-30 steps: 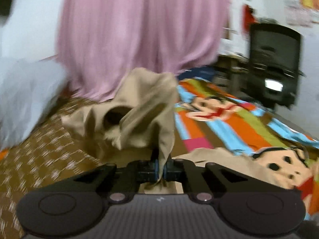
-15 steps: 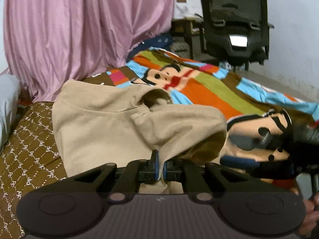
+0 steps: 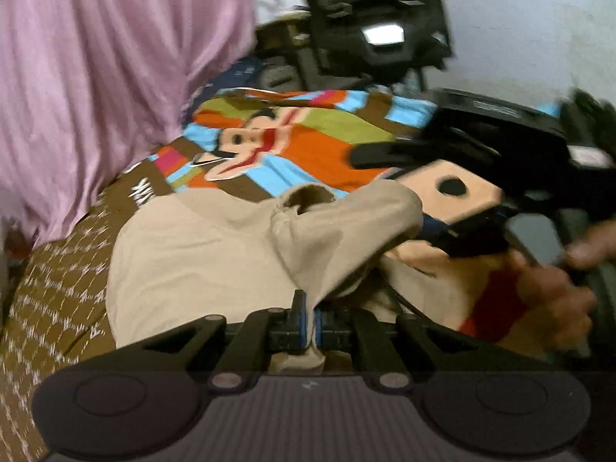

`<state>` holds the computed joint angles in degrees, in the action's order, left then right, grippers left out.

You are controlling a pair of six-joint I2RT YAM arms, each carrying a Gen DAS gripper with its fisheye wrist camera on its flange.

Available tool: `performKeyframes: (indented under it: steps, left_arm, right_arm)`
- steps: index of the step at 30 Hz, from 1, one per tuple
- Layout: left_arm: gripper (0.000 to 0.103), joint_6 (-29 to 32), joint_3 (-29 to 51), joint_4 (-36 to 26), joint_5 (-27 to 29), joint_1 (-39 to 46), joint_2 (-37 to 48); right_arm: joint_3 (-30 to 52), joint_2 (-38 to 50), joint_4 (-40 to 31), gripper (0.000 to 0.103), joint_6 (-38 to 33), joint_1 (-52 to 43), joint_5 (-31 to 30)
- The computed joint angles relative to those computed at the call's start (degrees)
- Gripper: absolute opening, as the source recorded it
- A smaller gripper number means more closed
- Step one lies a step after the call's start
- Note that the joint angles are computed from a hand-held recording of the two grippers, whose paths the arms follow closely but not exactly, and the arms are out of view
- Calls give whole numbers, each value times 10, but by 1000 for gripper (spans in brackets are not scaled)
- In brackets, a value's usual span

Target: Fold large clothes

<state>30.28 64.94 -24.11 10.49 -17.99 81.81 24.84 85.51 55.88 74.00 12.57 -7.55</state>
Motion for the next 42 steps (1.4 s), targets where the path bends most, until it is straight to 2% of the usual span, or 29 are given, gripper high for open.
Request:
performKeyframes:
  steps: [3, 6, 8, 11, 14, 16, 18, 21, 24, 27, 29, 31, 33, 37, 39, 42]
  left_arm:
    - [3, -67, 9, 22, -8, 15, 1]
    - [3, -91, 47, 12, -4, 36, 20]
    - [3, -83, 64, -3, 6, 48, 27]
    - [3, -60, 51, -8, 27, 51, 13]
    - [3, -18, 22, -4, 35, 33, -6]
    - [3, 24, -5, -9, 43, 22, -26]
    - [3, 66, -20, -19, 45, 10, -32]
    - [4, 107, -47, -12, 5, -25, -30]
    - [7, 113, -56, 1, -12, -42, -7]
    - [8, 96, -51, -6, 21, -25, 7]
    - [8, 84, -42, -26, 54, -4, 5]
    - [6, 76, -46, -36, 81, 15, -12]
    - [6, 81, -58, -29, 83, 23, -28]
    - [6, 70, -44, -47, 85, 27, -21]
    - [6, 71, -34, -56, 84, 24, -6]
    - [8, 68, -29, -60, 79, 17, 9]
  right_arm:
    - [-16, -13, 6, 81, 15, -8, -18]
    - [-25, 5, 59, 84, 42, -17, -61]
    - [-24, 68, 163, 87, 98, -28, -118]
    - [-19, 116, 236, 87, 153, -26, -149]
    - [-16, 142, 271, 88, 185, -17, -143]
    - [-21, 145, 282, 87, 194, -12, -104]
    - [-41, 101, 241, 87, 160, -17, -70]
    - [-39, 22, 124, 87, 71, -20, -21]
    - [-19, 15, 73, 87, 31, -28, -29]
    - [5, 3, 4, 85, -32, -28, -19]
    - [11, 12, -1, 85, -52, -27, -14]
    - [23, 42, 25, 85, -48, -26, -15]
    - [55, 84, 48, 85, -60, -25, -13]
    - [91, 80, 34, 85, -141, -32, -51]
    - [90, 85, 50, 85, -147, -36, -51]
    - [92, 67, -32, 82, -136, -46, -28]
